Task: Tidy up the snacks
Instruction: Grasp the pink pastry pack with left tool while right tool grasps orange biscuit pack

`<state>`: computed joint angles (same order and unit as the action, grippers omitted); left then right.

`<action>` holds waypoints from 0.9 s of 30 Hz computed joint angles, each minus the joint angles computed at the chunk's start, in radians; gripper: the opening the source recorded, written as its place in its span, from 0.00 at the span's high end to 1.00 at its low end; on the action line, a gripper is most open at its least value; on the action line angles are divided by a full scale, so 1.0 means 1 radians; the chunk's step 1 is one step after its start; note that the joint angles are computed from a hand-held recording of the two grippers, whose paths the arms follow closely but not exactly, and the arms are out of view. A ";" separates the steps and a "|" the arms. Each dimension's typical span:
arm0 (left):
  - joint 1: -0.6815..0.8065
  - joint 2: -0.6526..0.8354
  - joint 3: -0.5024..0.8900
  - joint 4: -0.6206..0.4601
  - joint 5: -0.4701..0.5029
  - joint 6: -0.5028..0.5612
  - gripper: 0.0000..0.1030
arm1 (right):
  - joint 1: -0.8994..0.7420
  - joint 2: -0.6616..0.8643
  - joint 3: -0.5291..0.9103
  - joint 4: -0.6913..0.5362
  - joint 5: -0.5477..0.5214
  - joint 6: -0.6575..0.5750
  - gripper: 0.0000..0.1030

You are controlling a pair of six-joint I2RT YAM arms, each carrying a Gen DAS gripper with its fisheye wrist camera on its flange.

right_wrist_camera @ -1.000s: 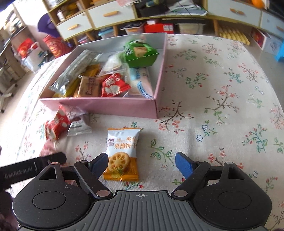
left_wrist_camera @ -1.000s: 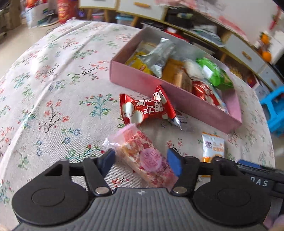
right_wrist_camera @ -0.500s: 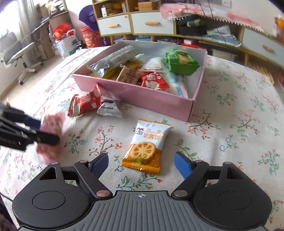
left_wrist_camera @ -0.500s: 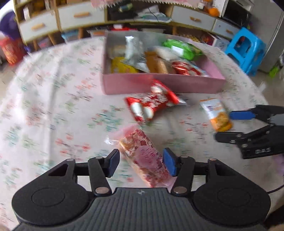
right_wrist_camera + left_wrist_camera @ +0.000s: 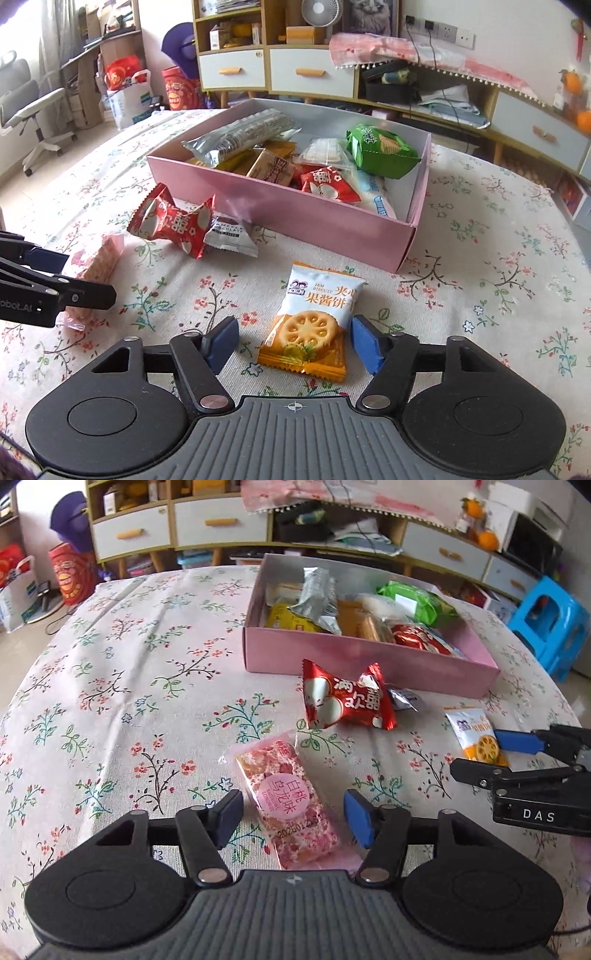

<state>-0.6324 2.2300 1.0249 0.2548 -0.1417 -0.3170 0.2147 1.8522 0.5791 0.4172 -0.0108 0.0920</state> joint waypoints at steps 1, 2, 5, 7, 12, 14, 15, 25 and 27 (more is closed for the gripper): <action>-0.001 0.002 0.000 0.004 -0.006 -0.008 0.47 | 0.001 0.002 -0.002 0.008 0.005 0.004 0.40; -0.003 0.005 0.000 0.009 -0.010 -0.013 0.48 | 0.002 0.004 -0.004 0.016 0.010 0.008 0.41; -0.008 0.012 0.001 0.017 -0.030 -0.016 0.52 | 0.004 0.011 -0.008 0.036 0.023 0.021 0.46; -0.007 0.011 -0.003 0.022 -0.033 -0.012 0.60 | 0.007 0.012 -0.008 0.042 0.032 0.028 0.52; 0.007 -0.004 -0.010 0.006 -0.017 -0.003 0.68 | 0.011 0.006 0.005 0.015 0.038 0.041 0.62; 0.015 -0.009 -0.006 -0.008 0.008 -0.006 0.70 | 0.010 -0.004 0.014 -0.016 0.026 0.048 0.62; 0.022 -0.015 -0.008 -0.014 0.022 -0.006 0.70 | 0.005 -0.012 0.021 -0.038 0.011 0.052 0.63; 0.065 -0.102 -0.058 -0.010 0.123 0.002 0.71 | -0.042 -0.119 0.061 -0.228 -0.079 0.137 0.63; 0.072 -0.119 -0.066 0.000 0.143 -0.001 0.71 | -0.049 -0.147 0.060 -0.246 -0.091 0.144 0.63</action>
<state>-0.5609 2.1106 0.9593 0.2545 0.0012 -0.3178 0.1657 1.7051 0.6394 0.1710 -0.1020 0.2363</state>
